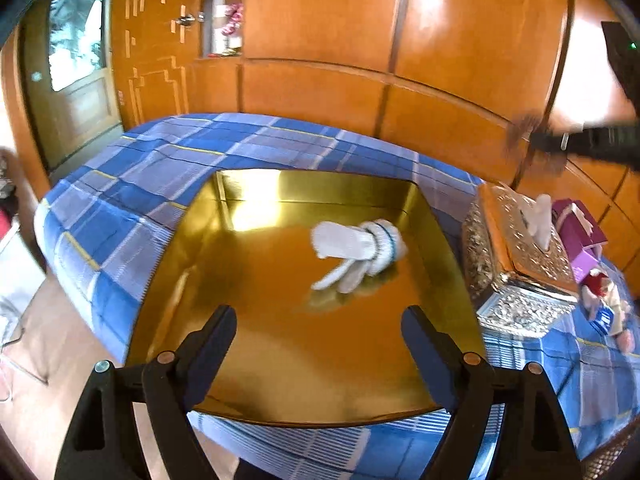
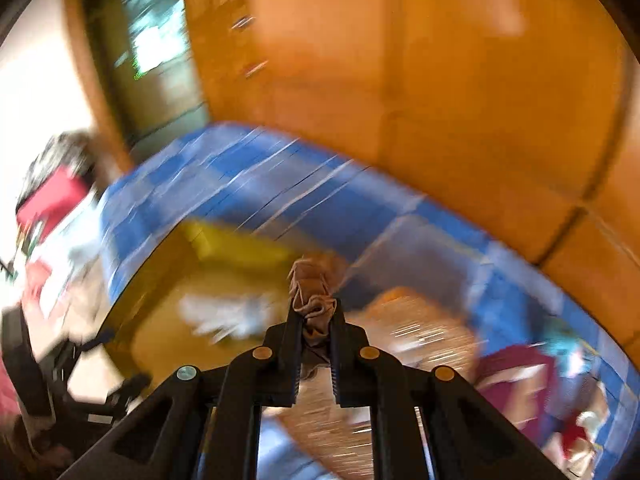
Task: Organize soft objects
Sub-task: 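Carry glove and scrunchie over the gold tray and open both tools, then withdraw both tools from the tray back toward the pile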
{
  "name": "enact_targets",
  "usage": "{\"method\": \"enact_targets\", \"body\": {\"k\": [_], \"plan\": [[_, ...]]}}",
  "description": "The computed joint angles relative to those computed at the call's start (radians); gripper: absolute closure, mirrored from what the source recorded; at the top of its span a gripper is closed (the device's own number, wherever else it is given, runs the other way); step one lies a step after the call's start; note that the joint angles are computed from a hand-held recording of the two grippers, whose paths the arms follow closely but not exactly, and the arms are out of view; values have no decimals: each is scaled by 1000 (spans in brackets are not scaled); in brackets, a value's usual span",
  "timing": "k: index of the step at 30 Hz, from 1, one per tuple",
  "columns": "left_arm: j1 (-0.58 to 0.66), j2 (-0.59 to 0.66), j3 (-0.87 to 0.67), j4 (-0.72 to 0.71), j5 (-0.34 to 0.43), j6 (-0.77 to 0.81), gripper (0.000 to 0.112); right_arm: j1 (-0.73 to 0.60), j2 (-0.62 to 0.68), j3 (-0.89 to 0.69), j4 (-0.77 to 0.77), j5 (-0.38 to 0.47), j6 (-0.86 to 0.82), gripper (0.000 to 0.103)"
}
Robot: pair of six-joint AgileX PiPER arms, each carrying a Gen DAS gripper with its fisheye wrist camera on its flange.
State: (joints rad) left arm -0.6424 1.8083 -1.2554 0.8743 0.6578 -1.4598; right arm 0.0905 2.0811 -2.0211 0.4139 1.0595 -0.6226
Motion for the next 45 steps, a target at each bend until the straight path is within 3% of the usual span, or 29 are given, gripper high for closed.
{"method": "enact_targets", "body": {"k": [5,8,13,15,18,38,45], "plan": [[-12,-39,44,103,63,-121,27,137,-78,292,-83,-140,-11,93],[-16,-56,60,146,87,-167,27,167,-80,367,-111,-198,5,93],[-43,-64,59,211,160,-215,27,197,-65,397,-104,-249,50,81],[-51,-66,57,227,183,-222,25,207,-70,407,-111,-273,75,70],[-65,-70,60,241,209,-230,25,212,-89,445,-108,-324,85,65],[-107,-59,54,270,243,-229,25,165,-302,692,-81,-611,93,64],[-137,-54,47,291,244,-214,25,94,-370,743,23,-654,14,64]]}}
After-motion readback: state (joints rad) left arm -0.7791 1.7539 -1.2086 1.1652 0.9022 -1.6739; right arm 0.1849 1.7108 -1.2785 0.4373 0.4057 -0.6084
